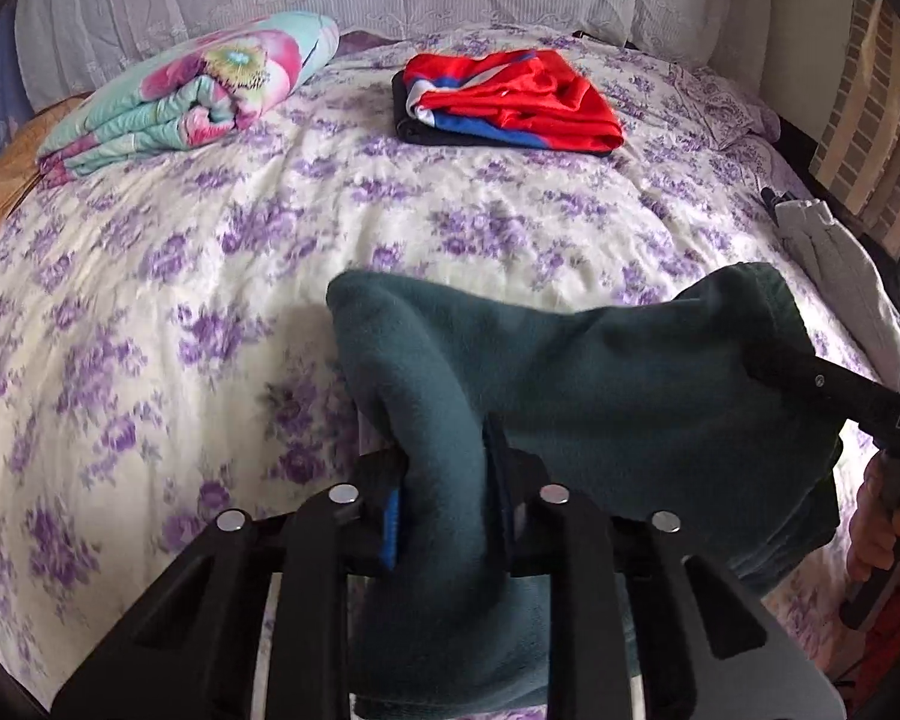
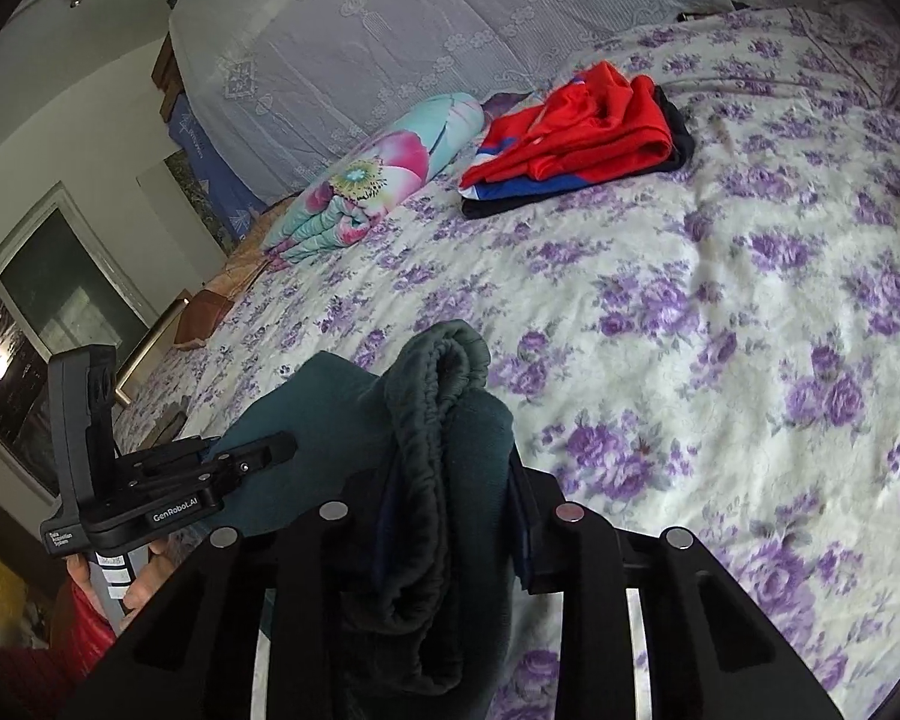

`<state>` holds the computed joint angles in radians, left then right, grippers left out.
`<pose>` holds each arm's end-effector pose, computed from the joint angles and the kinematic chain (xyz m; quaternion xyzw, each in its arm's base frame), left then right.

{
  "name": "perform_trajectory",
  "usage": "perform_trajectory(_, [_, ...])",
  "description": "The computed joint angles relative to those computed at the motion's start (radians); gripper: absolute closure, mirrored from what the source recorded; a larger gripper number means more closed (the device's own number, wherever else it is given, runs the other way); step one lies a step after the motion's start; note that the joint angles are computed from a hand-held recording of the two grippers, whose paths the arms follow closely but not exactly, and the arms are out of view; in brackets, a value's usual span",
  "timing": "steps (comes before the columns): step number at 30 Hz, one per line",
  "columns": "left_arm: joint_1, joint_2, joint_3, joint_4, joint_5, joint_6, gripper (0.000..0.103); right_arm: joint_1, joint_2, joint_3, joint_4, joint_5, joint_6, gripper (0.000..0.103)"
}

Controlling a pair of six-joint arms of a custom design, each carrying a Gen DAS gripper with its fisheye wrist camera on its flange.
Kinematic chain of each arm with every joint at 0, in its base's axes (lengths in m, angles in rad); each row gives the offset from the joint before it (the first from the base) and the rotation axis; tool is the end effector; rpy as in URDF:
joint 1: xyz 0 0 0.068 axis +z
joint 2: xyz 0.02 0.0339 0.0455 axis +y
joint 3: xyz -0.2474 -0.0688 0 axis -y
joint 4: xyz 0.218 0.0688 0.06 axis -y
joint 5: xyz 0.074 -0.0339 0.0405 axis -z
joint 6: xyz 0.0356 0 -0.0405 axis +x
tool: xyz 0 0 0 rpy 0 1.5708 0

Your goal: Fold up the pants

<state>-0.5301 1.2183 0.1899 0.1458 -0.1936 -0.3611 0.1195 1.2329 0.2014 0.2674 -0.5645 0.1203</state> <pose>0.1481 -0.0789 0.1058 0.0466 0.9364 -0.0626 0.3422 0.1730 0.0400 0.1187 -0.1090 0.8834 0.2994 0.3436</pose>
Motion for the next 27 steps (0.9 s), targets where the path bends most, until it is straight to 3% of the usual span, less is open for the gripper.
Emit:
perform_trajectory(4, [0.07, 0.041, 0.24, -0.115, -0.03, 0.113, 0.086, 0.004, 0.027, 0.216, -0.102, 0.042, -0.015, 0.074])
perform_trajectory(7, [0.145, 0.205, 0.523, -0.168, -0.023, 0.165, 0.086, -0.019, 0.149, 0.439, -0.12, 0.059, 0.01, 0.074])
perform_trajectory(9, [0.17, 0.335, 0.732, -0.219, -0.028, 0.183, 0.086, -0.019, 0.26, 0.608, -0.126, 0.111, 0.026, 0.074])
perform_trajectory(14, [0.161, 0.649, 1.164, -0.251, -0.165, 0.243, 0.086, -0.012, 0.558, 0.973, -0.076, 0.234, 0.064, 0.074])
perform_trajectory(23, [0.239, 1.227, 1.876, -0.418, -0.133, 0.209, 0.086, 0.001, 1.115, 1.528, -0.054, 0.387, 0.121, 0.074])
perform_trajectory(25, [0.259, 1.387, 2.079, -0.522, -0.105, 0.175, 0.08, -0.001, 1.25, 1.657, -0.11, 0.443, 0.122, 0.071])
perform_trajectory(27, [0.269, 1.547, 2.273, -0.617, -0.119, 0.155, 0.06, -0.002, 1.344, 1.711, -0.09, 0.479, 0.07, 0.057])
